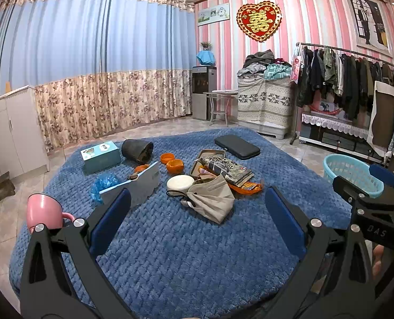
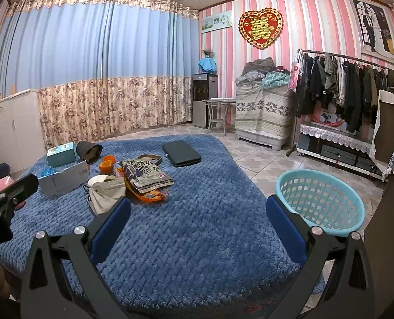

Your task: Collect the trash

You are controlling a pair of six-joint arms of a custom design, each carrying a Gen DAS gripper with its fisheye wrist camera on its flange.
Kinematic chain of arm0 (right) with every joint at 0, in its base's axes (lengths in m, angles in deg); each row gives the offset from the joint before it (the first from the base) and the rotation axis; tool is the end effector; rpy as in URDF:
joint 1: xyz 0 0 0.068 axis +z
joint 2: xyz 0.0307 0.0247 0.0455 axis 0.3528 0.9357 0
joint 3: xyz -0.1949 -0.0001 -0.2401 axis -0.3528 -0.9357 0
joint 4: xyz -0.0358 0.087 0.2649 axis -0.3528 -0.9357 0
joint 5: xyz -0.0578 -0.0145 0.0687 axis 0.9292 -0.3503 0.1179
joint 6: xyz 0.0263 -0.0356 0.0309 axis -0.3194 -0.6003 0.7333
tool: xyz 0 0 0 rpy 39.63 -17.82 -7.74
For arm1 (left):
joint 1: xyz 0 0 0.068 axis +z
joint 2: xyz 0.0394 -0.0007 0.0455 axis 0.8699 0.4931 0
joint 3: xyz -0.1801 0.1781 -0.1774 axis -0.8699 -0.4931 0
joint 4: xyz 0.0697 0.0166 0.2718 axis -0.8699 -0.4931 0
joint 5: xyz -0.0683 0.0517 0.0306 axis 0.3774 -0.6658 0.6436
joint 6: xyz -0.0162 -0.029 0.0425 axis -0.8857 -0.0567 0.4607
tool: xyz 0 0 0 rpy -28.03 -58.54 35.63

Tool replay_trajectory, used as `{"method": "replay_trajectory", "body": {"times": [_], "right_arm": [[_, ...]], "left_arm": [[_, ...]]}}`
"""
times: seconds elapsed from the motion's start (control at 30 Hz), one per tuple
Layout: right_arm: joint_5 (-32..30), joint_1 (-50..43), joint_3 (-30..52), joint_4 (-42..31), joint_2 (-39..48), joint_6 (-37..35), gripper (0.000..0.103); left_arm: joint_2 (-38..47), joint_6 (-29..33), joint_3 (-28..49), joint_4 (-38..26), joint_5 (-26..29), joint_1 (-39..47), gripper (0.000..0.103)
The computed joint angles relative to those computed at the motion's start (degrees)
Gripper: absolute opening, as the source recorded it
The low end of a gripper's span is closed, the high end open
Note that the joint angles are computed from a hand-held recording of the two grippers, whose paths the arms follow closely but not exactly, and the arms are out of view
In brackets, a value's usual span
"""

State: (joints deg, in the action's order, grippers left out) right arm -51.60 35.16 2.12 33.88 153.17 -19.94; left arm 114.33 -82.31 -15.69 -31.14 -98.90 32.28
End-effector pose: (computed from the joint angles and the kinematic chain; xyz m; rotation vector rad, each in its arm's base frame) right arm 0.3482 0.0958 0.1712 -0.4031 1.8900 0.2867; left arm 0.2225 -0.0902 0.1676 -0.3630 1.9134 0.2646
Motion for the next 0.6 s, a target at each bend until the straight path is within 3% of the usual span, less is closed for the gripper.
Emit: {"method": "replay_trajectory", "body": {"times": [0.6], "right_arm": [[0.0,0.0,0.2,0.0,0.3,0.1,0.099]], "left_arm": [[0.4,0.2,-0.2,0.6,-0.2,-0.1,0.098]]}}
